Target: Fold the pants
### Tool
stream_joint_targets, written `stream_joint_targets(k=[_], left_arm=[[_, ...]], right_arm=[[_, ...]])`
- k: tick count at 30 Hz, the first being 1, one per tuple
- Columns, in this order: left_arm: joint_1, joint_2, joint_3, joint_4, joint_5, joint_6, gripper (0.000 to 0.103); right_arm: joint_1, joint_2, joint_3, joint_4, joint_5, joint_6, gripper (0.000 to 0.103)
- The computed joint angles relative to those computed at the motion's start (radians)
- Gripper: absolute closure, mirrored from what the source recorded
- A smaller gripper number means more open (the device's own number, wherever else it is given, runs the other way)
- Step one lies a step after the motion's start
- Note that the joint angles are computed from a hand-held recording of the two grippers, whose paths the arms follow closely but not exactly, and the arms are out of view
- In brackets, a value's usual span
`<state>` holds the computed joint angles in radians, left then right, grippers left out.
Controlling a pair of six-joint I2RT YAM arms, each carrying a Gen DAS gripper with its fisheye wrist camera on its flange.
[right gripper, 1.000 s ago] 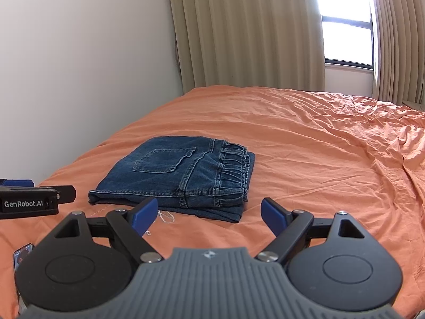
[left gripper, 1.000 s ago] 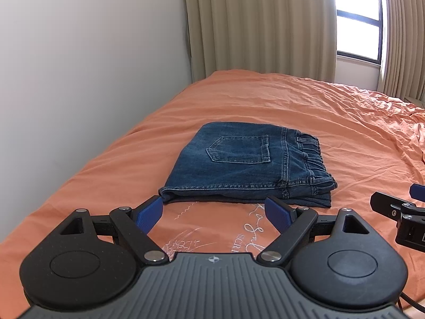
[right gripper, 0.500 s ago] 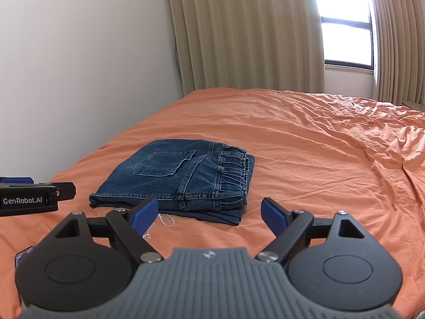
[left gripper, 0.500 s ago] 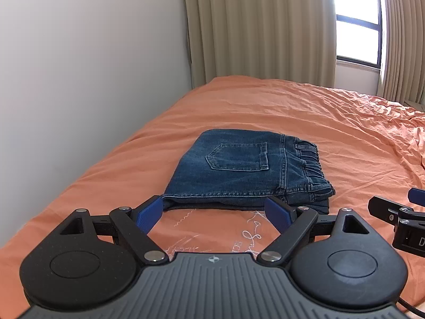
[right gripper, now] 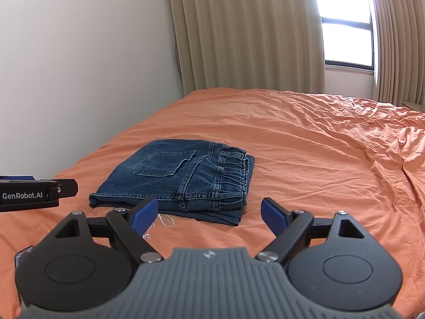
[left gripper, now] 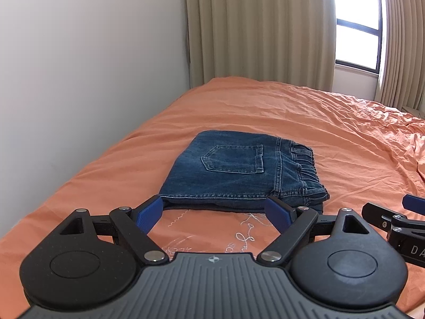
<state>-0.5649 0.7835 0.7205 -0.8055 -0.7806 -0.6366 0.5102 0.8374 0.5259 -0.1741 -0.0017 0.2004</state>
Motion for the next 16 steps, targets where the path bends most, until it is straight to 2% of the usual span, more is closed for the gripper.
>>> stream_joint_targets(k=[16], left_arm=[[-0.027, -0.001, 0.010, -0.005, -0.007, -0.014, 0.002]], right_arm=[[-0.014, -0.026, -0.003, -0.022, -0.017, -0.001, 0.022]])
